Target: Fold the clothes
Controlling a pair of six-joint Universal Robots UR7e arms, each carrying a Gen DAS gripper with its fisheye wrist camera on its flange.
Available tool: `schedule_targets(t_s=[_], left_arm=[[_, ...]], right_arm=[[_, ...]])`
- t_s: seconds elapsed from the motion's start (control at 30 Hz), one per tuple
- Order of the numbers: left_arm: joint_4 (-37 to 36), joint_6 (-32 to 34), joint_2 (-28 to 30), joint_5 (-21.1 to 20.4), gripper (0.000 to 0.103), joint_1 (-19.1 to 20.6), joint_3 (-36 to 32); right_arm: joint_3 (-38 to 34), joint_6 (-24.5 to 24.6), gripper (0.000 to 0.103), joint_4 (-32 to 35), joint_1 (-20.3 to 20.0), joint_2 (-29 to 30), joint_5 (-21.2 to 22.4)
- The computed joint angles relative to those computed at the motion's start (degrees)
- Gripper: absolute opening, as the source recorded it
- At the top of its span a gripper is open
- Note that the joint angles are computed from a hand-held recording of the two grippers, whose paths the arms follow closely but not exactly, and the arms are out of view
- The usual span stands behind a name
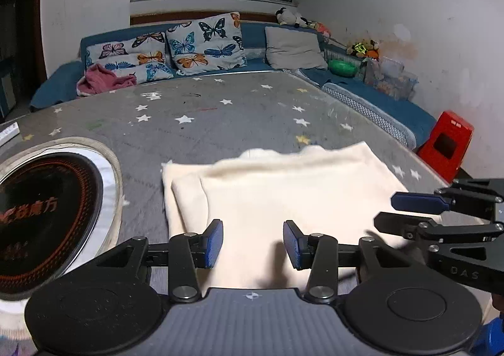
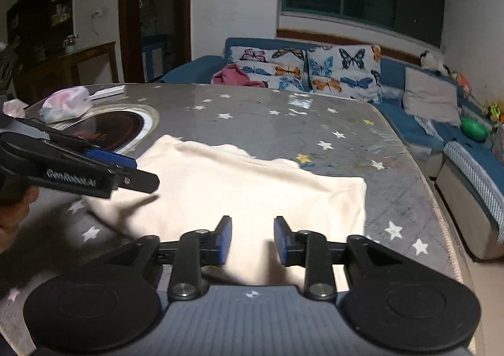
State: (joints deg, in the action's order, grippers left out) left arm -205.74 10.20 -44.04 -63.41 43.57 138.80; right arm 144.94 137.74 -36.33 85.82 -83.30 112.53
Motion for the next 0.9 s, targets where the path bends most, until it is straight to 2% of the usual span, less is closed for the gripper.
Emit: schedule_targets(t_s=[0.17, 0.37, 0.57, 0.6, 0.8, 0.9], left_arm=[[-1.8, 0.1, 1.3, 1.2, 0.045, 0.0, 0.7], [-0.3, -1.9, 0.6, 1.9, 0.05, -0.5, 0.9], [1.8, -5.3, -1.6, 3.3, 0.07, -1.7, 2.3], [1.7, -5.7, -1.8, 3.9, 0.072, -2.1, 2.6], [-0.6, -6.8, -2.9, 6.2, 0.09, -3.9, 4.9], [-1.6, -7.8, -4.1, 6.7, 0.095, -4.5, 6.3]], right_arm=[[1.0, -1.4, 0.03, -6.5, 1.3, 5.0, 2.6], [2.3, -1.9, 0.031, -10.6, 2.4, 5.9, 3.9], [3.4, 0.0, 0.045, -12.2, 2.8, 5.9, 4.3], [3.6, 0.8, 0.052, -12.7, 3.0, 5.8, 4.3], [4.2, 3.1, 0.056, -14.3, 4.7, 6.6, 6.4], [4.6, 3.5, 0.067, -16.1, 6.4, 7.1, 8.3]])
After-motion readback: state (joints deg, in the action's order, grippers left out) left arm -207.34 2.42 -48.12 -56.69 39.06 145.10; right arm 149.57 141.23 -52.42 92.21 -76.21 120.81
